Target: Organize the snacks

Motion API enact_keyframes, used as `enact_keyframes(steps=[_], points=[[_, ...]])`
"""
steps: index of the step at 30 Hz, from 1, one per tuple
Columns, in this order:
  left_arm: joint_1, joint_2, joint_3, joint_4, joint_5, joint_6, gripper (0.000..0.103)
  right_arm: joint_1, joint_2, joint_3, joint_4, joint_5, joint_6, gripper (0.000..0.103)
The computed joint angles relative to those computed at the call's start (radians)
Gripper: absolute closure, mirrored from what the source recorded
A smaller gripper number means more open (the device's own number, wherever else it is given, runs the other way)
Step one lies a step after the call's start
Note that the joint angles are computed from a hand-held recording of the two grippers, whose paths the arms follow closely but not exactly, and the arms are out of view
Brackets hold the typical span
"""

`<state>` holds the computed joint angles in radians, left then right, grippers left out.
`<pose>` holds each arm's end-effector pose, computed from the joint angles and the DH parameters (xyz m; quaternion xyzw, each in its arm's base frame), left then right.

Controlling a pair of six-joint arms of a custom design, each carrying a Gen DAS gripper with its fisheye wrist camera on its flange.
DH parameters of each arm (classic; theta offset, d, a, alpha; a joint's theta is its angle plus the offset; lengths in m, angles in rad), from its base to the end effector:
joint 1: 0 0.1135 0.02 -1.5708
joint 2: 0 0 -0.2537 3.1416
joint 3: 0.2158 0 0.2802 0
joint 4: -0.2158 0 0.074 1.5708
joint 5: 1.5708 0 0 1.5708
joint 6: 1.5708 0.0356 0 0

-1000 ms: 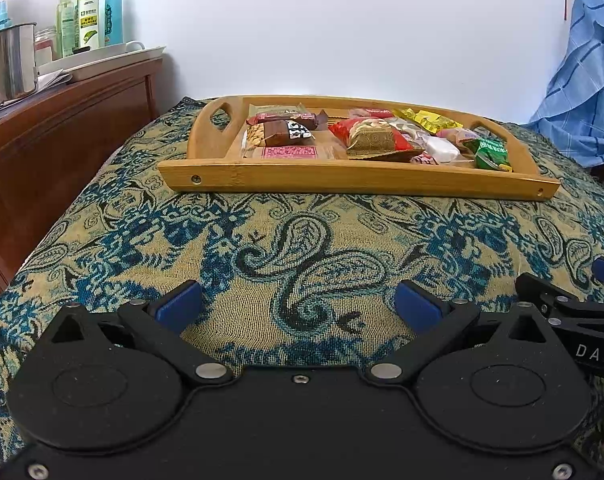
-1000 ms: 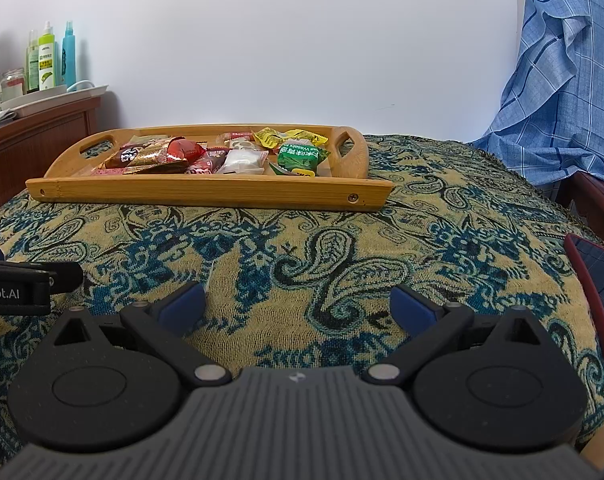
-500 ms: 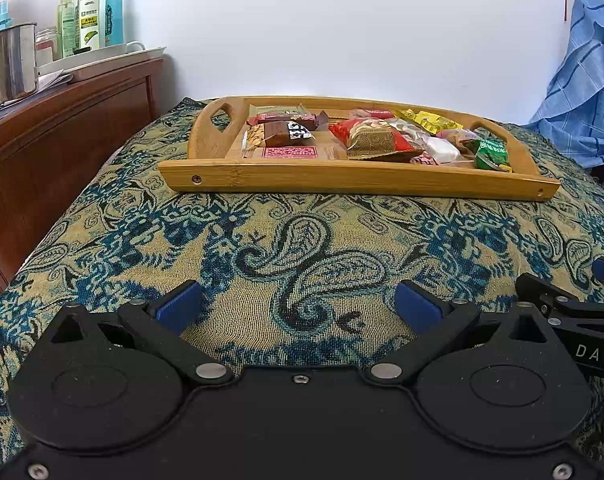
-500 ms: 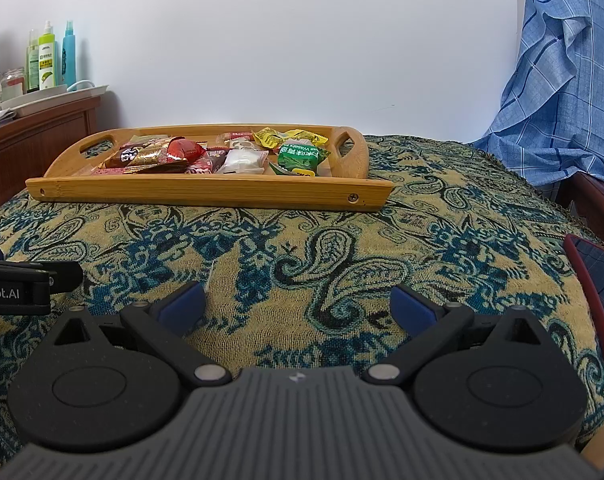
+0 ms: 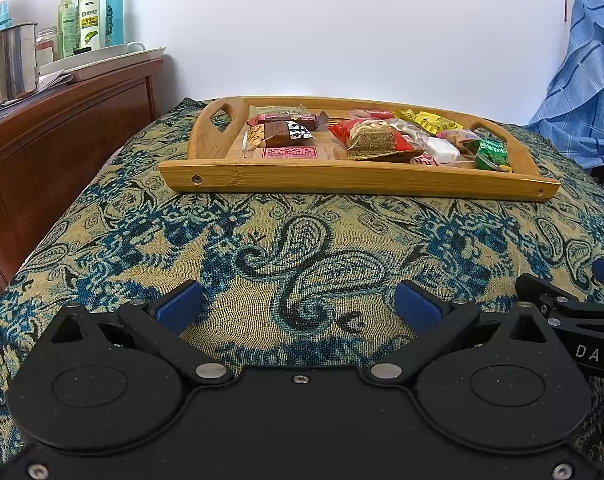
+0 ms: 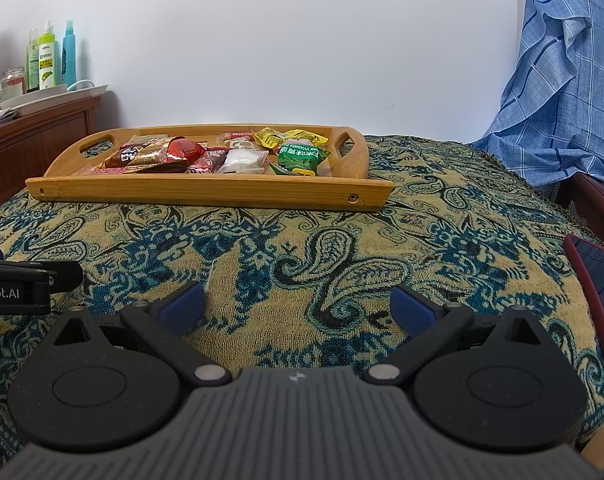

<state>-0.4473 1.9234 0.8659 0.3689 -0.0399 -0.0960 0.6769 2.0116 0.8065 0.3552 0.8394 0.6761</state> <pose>0.3422 -0.1626 0.0730 0.1496 0.8917 -0.0972 0.4160 0.2868 0.1965 0.0354 0.1434 0.8546 -0.0957 0.4899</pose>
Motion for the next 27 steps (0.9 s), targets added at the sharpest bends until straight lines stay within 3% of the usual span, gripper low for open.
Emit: enact_keyframes(steps=[27], points=[[-0.005, 0.002, 0.002, 0.0, -0.012, -0.008, 0.0, 0.0, 0.001, 0.0, 0.0, 0.001, 0.0, 0.0]])
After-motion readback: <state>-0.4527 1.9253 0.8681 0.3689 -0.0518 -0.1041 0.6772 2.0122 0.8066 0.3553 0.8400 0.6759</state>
